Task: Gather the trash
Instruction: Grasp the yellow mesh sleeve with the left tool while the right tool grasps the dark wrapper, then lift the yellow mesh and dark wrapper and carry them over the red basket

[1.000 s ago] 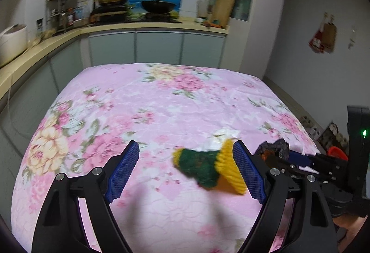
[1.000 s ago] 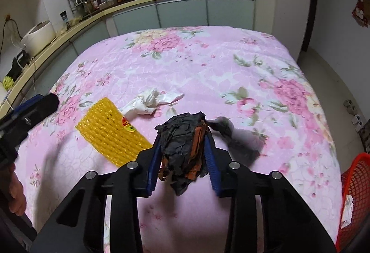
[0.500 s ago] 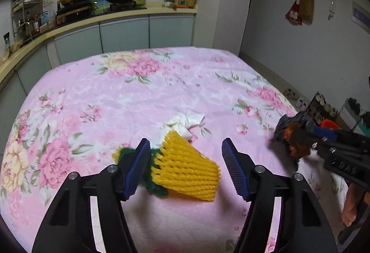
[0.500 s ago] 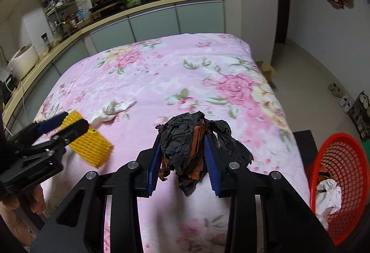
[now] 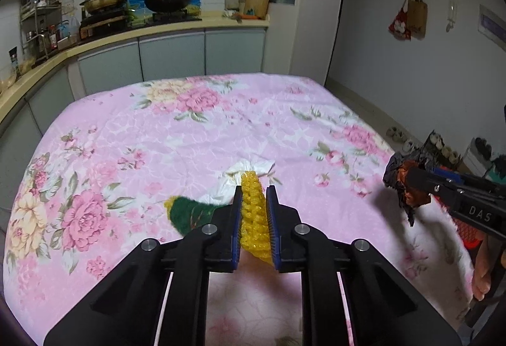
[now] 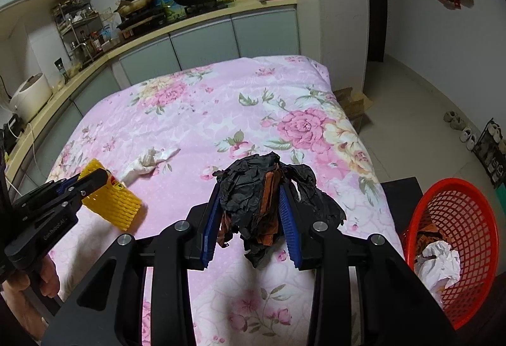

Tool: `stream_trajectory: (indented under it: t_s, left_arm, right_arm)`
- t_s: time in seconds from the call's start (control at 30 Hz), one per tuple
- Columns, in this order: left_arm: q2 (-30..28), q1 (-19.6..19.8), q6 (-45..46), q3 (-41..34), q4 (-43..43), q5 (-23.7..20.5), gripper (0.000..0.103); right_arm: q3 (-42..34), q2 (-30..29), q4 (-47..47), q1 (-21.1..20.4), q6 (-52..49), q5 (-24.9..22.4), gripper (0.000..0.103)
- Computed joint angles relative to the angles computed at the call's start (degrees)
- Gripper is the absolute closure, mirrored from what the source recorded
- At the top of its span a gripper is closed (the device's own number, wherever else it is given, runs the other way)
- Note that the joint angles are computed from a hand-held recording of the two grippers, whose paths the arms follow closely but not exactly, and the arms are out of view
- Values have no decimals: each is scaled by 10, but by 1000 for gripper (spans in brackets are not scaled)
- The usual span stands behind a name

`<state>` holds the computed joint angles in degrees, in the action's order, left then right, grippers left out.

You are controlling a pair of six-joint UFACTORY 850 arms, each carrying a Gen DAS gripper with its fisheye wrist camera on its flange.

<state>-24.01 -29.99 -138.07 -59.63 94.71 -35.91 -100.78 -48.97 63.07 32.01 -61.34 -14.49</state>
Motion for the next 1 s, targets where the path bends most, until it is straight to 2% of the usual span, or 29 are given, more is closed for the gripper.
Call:
stream_trajectory:
  t_s: [0.53,0.73,1.0]
  left_arm:
    - [53,-70,39,-2,-43,-163,89]
    - [59,-89,55,-12,-51,-197,89]
    - [59,-104,59,-24,-48,-216,89]
  right_arm:
    - [112,98,373,-13,-371,-24,68]
    - [154,137,480,-22,-478,-46,68]
    - [194,175,564,-31,-562,-66,68]
